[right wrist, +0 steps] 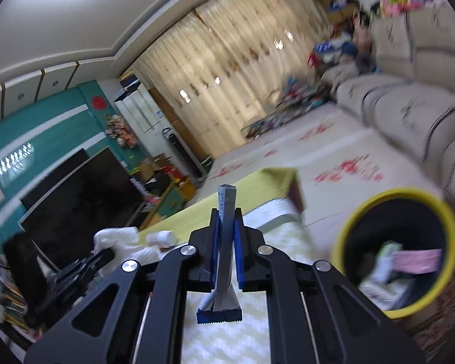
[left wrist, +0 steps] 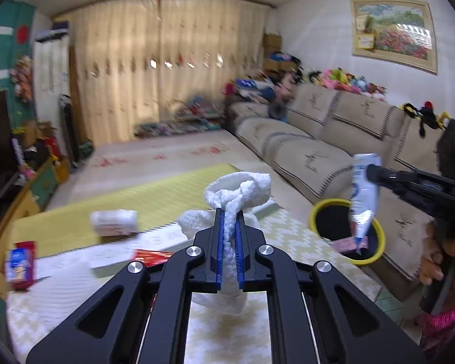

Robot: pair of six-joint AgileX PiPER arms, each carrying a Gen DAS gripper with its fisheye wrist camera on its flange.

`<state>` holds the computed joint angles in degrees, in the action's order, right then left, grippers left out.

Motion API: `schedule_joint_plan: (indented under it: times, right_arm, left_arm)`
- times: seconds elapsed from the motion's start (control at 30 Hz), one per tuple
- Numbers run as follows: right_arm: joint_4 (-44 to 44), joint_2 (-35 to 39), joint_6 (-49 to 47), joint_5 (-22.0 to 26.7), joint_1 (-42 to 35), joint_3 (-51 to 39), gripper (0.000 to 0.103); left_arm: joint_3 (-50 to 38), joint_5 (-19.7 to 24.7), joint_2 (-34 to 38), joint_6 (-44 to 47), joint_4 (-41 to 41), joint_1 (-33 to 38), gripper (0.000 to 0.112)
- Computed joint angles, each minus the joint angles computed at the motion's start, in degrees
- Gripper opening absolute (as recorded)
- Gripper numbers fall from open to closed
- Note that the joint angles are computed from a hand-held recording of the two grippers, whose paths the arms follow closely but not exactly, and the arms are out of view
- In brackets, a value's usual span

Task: Collect trash
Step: 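Drop the white cloth into the bin with the left tool while the right tool carries the tube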

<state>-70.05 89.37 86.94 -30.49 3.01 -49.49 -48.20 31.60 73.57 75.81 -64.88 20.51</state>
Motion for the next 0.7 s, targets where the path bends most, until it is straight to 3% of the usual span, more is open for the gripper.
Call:
schedule_joint_plan:
  times: [0.17, 0.3, 0.5, 0.7]
  right_arm:
    - [4.1, -8.3, -9.5, 1.3, -7.9, 8.0, 0.009]
    - [2.5, -11.8, -11.3, -1.8, -17.5, 11.8, 0.009]
    - [-0.9, -9.4, -13.2, -8.9, -31.9, 13.4, 0.009]
    - [-4.1, -4.7, -12.9, -13.8, -40.0, 11.1, 0.009]
  left_arm:
    - [-6.9, -1.3, 8.2, -5.9, 2.4, -11.5, 0.007]
    - [-13.0, -4.8, 15.3, -12.8, 6.9, -22.6, 0.007]
    - [-28.0, -5.6, 30.0, -31.1, 20.9, -35.9, 0.007]
    - [-45.7, -1.9, 44.2, -47.8, 33.7, -43.4, 0.007]
